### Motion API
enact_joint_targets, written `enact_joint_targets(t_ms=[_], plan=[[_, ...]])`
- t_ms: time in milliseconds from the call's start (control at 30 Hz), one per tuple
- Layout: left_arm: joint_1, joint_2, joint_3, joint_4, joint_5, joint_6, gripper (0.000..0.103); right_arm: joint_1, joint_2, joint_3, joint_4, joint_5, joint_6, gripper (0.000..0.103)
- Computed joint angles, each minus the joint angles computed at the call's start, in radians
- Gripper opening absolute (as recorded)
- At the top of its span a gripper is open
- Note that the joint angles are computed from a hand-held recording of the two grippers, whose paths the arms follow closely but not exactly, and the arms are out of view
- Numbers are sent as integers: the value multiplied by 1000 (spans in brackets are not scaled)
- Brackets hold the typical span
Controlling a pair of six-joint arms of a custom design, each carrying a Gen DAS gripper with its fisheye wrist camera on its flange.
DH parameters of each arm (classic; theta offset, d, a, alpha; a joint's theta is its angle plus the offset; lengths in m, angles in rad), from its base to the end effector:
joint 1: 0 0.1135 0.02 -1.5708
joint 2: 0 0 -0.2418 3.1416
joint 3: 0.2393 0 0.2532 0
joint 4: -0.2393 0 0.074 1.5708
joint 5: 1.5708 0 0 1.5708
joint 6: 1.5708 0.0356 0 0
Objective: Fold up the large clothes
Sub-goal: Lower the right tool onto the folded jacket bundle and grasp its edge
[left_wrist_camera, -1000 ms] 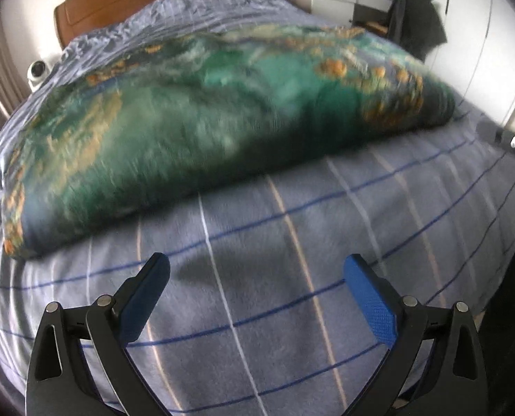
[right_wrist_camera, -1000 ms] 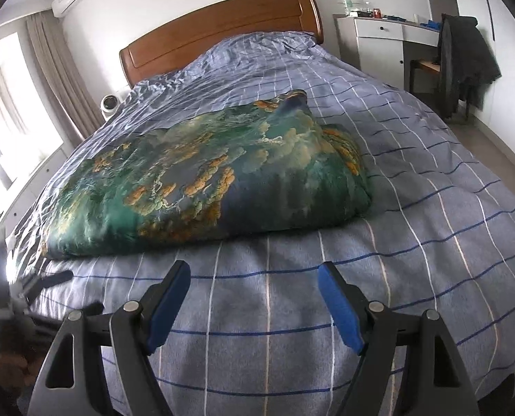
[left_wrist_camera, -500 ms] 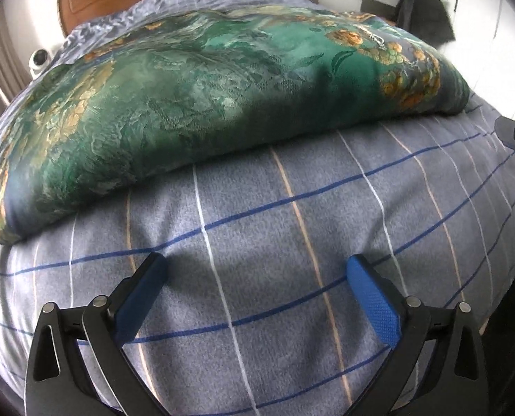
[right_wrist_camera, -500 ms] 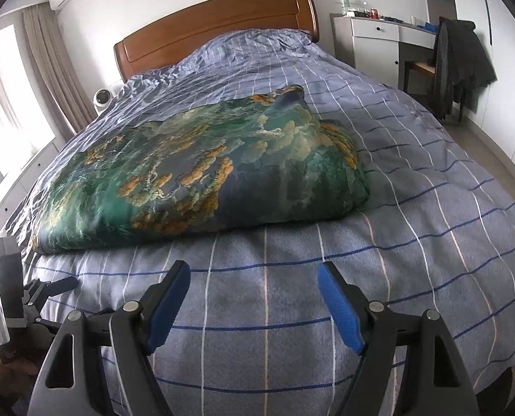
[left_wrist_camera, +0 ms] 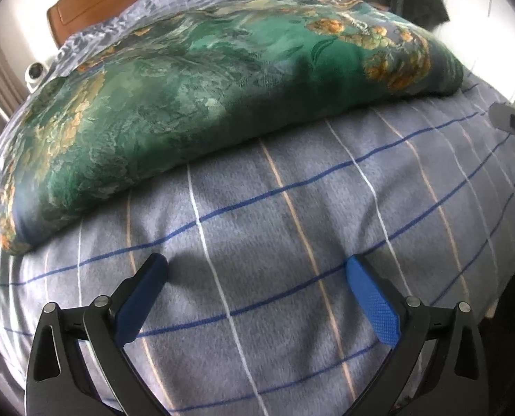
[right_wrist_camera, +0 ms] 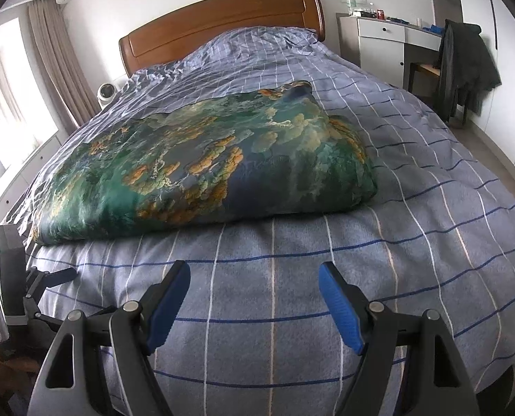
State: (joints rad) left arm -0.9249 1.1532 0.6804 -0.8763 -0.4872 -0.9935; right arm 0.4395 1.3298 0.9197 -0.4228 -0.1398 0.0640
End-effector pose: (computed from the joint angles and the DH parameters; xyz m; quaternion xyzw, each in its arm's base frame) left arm 0.1285 -0.1429 0.1731 -0.0597 0.9630 0.0497 0.2579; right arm 0.2561 0.1259 0.2244 -0.1984 0.9094 0.1527 0.3322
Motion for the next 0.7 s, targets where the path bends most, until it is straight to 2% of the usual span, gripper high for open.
enact_joint_targets(t_ms=[233,433,533,700], plan=[[-124,-134,65,-152,-85,-101,102,-64,32,30,-22,-56,42,78],[-199,-316,139,-375,-204,-254,102,-193,145,159,-25,-164,126,79],[-125,-413,141,-402,-182,-241,102,-259,237,243,0,-245,199,89],[-23,-468,144,-410,-156,-197,102,-296,365,306,66,-369,310,90]])
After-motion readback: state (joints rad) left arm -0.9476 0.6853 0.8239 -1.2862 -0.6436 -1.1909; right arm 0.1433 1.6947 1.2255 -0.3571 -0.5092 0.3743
